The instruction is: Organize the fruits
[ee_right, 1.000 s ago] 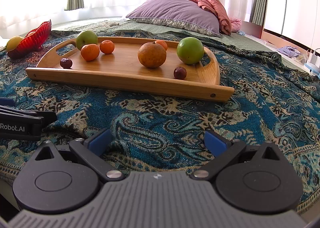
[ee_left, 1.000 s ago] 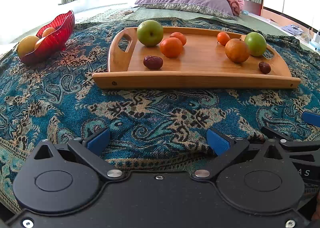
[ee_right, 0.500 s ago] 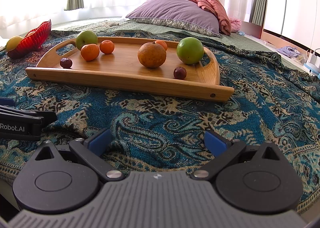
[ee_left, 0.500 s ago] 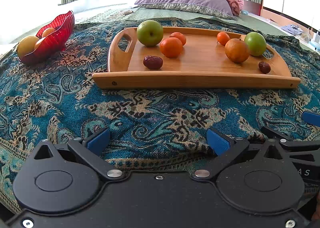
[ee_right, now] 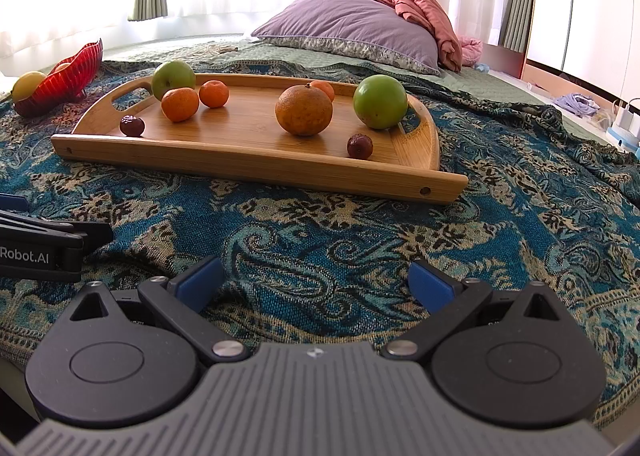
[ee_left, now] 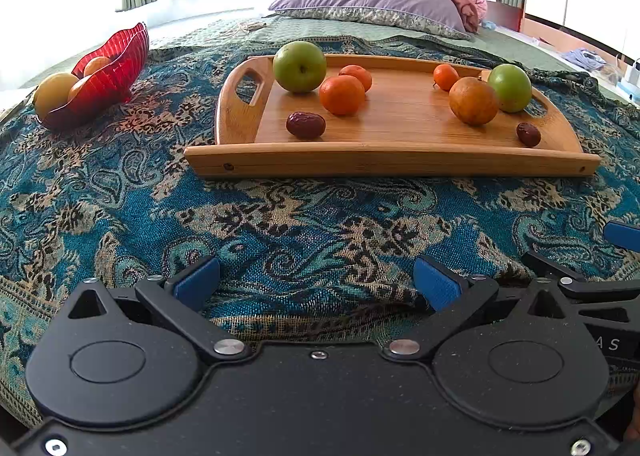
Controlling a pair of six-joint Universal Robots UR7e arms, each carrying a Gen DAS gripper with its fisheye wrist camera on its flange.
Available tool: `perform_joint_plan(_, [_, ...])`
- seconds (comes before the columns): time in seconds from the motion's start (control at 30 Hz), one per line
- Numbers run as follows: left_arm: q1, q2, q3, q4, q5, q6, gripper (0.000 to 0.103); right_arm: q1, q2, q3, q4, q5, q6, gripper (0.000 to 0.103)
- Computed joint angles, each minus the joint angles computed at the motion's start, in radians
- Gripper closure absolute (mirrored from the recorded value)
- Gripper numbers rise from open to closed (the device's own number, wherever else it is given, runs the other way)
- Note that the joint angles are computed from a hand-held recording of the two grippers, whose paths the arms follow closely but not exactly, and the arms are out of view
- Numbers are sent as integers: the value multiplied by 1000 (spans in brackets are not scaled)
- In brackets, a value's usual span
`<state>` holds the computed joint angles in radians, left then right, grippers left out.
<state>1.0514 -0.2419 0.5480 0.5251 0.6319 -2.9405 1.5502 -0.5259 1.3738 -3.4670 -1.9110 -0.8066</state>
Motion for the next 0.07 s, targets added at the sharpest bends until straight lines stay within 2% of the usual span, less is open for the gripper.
perform_joint_plan(0.07, [0, -2, 3, -2, 1, 2, 0, 0, 0, 0, 0, 0, 0, 0])
